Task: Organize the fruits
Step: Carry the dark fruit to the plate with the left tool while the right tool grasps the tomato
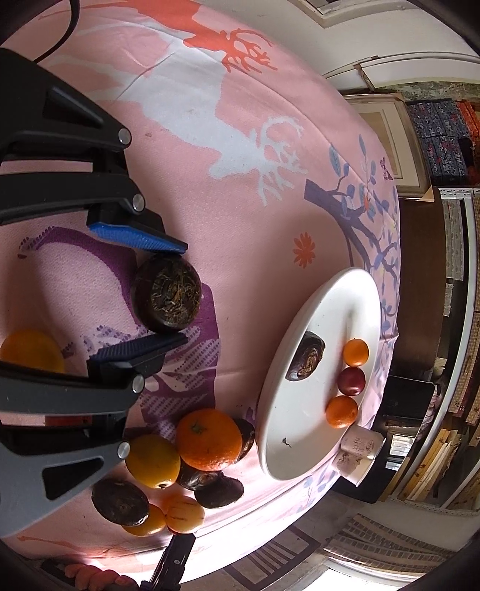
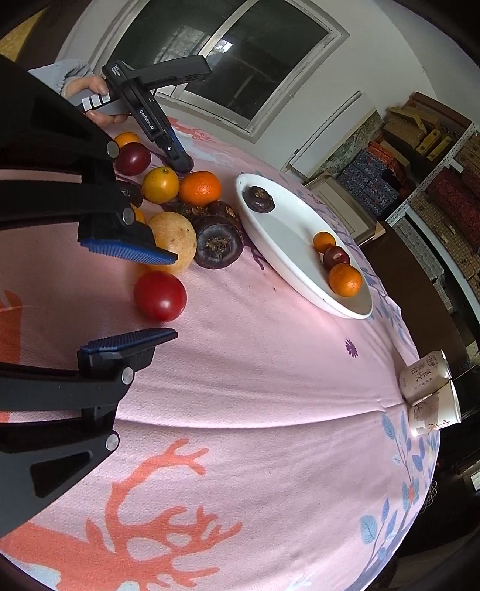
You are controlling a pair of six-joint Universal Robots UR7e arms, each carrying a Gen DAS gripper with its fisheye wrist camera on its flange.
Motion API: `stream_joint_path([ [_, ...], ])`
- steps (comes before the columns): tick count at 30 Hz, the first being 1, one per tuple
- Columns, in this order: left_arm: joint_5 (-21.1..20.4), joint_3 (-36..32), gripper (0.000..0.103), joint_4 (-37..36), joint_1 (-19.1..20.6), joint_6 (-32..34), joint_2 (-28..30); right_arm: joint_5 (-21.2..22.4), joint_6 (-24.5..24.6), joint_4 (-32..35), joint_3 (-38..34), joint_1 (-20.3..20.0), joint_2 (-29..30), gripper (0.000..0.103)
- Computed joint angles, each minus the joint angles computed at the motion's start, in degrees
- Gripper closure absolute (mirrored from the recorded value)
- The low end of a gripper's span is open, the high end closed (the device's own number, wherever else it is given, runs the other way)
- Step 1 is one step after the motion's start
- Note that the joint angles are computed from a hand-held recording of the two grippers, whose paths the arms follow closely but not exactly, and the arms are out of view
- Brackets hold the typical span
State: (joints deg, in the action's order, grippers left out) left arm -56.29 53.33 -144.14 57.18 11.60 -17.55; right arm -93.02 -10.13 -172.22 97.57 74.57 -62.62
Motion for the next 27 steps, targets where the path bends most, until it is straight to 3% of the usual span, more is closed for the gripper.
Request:
stream_joint_path([
  [6,2.0,-0.2,0.06,-0.4,-0.4,1.8,0.7,-0.2,-0.2,-0.4,0.0,0.2,0.3,0.074],
  [21,0.2,1.0,0.06,-7.3,-0.8,2.3,-0.4,1.5,-0.2,-5.6,0.9,0.1,-0.6,0.074],
  [24,0.6,-3.3,0.06,-6.2,-1.7,2.8,1.4,1.1,-0.1,-0.8,-3.2,1.6,0.2,0.074],
  [27,1.8,-12.1,0.06,-2.8,-2.8,4.8,6.2,-0.7,-2.1,2.0,-9.1,4.6,2.8,0.075],
])
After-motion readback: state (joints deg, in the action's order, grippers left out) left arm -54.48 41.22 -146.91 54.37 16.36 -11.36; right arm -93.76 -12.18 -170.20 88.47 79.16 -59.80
